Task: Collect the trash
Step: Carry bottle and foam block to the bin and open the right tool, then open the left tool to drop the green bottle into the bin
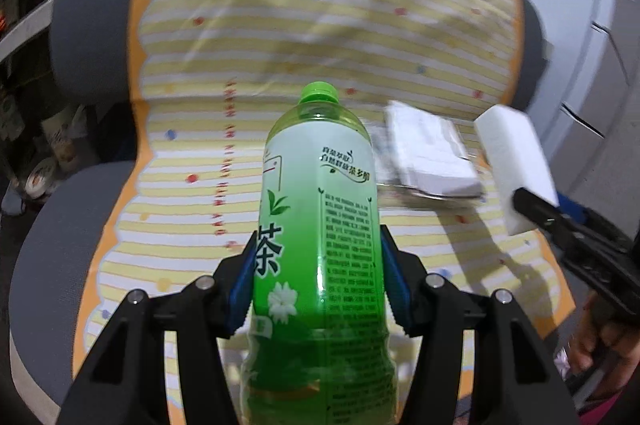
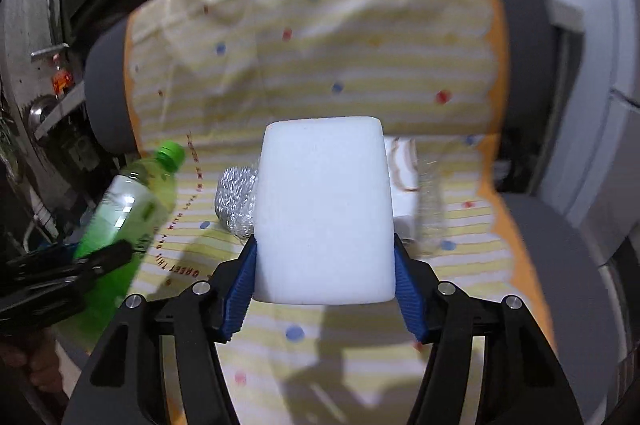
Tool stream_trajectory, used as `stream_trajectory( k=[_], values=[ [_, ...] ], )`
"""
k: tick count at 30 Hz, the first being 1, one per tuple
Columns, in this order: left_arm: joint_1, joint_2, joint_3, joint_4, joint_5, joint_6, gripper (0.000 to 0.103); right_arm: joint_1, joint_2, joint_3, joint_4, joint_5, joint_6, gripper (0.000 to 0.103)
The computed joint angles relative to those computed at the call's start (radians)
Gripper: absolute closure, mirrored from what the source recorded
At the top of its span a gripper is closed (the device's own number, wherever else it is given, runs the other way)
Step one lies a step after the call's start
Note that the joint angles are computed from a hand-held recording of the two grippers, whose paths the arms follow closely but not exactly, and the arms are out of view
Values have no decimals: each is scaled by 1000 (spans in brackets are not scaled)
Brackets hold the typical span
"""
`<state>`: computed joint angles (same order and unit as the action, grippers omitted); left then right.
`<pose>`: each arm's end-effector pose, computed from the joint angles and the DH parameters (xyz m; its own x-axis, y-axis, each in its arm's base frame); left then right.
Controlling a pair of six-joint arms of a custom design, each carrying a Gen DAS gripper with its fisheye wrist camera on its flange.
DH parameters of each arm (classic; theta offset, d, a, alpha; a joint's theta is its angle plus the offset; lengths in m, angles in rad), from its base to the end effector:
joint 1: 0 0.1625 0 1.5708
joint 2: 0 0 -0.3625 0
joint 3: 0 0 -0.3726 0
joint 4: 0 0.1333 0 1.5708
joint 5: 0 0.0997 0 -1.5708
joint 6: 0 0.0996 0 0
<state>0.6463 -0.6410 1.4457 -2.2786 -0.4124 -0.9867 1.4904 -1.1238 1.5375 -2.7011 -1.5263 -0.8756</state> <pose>-0.3791 -0.5673 0.0614 -0.7569 -0.2942 -0.5835 0.2958 0.6420 -0.7073 0.0860 -0.6474 0.3301 -0.6858 -0.5444 0.4829 -0.7277 0.5207 -0.4465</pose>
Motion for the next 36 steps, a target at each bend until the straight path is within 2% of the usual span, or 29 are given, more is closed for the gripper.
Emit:
stream_trajectory(
  k=[6, 10, 15, 17, 21, 27, 30, 32, 36],
  values=[
    [-37, 131, -111, -156, -47, 201, 49, -74, -210, 142, -43, 47, -27, 39],
    [-61, 236, -202, -283, -96, 362, 49, -147, -337, 218, -67, 74, -28, 39],
    [-91, 387, -364, -403, -201, 573, 49, -259, -467, 297, -114, 94, -2, 38],
    [-99, 432, -420, -413, -243, 627, 49, -304, -514, 326, -141, 79, 5, 37],
    [-112, 526, -541, -418, -374, 715, 49, -392, -585, 367, -185, 51, 39, 36],
    [-120, 662, -734, -331, -504, 772, 49, -515, -619, 384, -234, 52, 102, 35],
    [-121, 722, -827, -258, -534, 772, 49, -539, -596, 375, -264, 37, 107, 32],
    [-120, 749, -870, -221, -550, 772, 48, -555, -581, 364, -264, 33, 127, 20],
    [-111, 778, -926, -159, -559, 772, 48, -574, -558, 343, -261, 32, 151, 17]
  ],
)
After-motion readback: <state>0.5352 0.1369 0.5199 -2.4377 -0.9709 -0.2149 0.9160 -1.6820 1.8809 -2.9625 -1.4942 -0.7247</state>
